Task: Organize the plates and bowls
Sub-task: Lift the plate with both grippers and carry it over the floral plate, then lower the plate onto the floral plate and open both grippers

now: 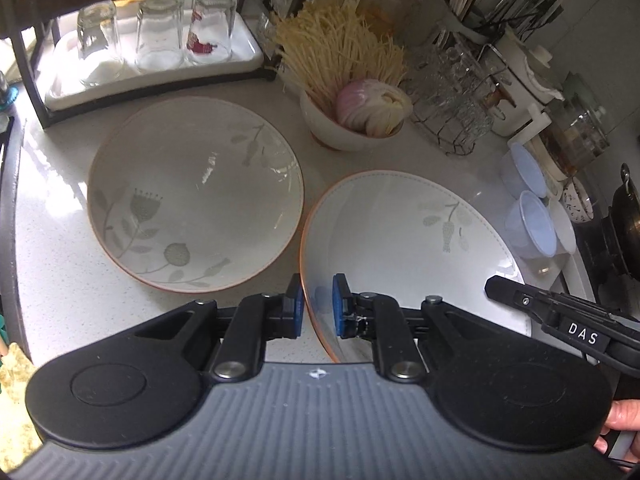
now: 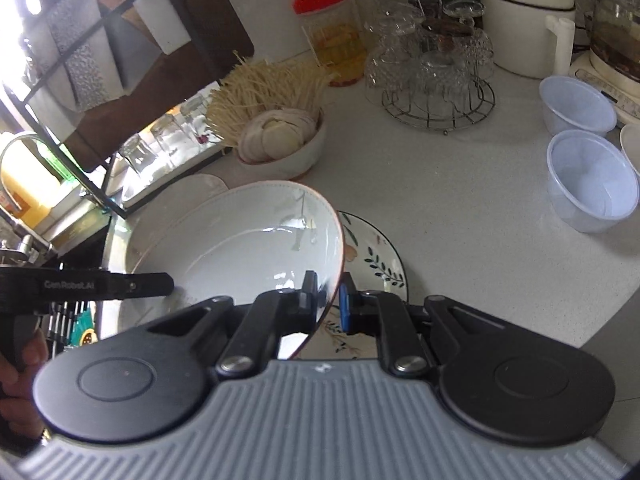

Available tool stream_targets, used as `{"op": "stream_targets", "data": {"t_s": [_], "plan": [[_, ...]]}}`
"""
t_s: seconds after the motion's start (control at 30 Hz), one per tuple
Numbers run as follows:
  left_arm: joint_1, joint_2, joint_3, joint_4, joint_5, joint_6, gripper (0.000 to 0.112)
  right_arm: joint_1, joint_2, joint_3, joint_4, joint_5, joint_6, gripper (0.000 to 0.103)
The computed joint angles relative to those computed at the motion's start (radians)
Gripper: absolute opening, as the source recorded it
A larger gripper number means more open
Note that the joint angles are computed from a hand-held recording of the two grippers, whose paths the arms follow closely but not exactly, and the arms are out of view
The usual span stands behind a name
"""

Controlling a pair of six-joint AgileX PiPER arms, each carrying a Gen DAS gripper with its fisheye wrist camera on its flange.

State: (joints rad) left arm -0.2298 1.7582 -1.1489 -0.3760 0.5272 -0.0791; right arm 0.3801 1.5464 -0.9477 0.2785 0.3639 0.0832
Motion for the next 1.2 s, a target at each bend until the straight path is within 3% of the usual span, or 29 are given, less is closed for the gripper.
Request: {"op": "stream_targets", "data": {"t_s": [0.13, 0.4, 1.2], "plan": [[-0.021, 0.062, -0.05, 0.025, 0.023, -0.041, 0.017, -0.05, 0.042, -0.004, 0.111, 0.016, -0.139, 0.014], [-0.058, 0.141, -0.121, 0.086, 0.068, -0.117, 0.017, -0.085, 0.091, -0.015, 0.139, 0.037, -0.195, 0.015], [-0.112, 0.188, -0.212, 0.262, 0.131, -0.325, 0.018, -0.11, 0.153, -0.055, 0.236, 0.05, -0.333, 0.017]]}}
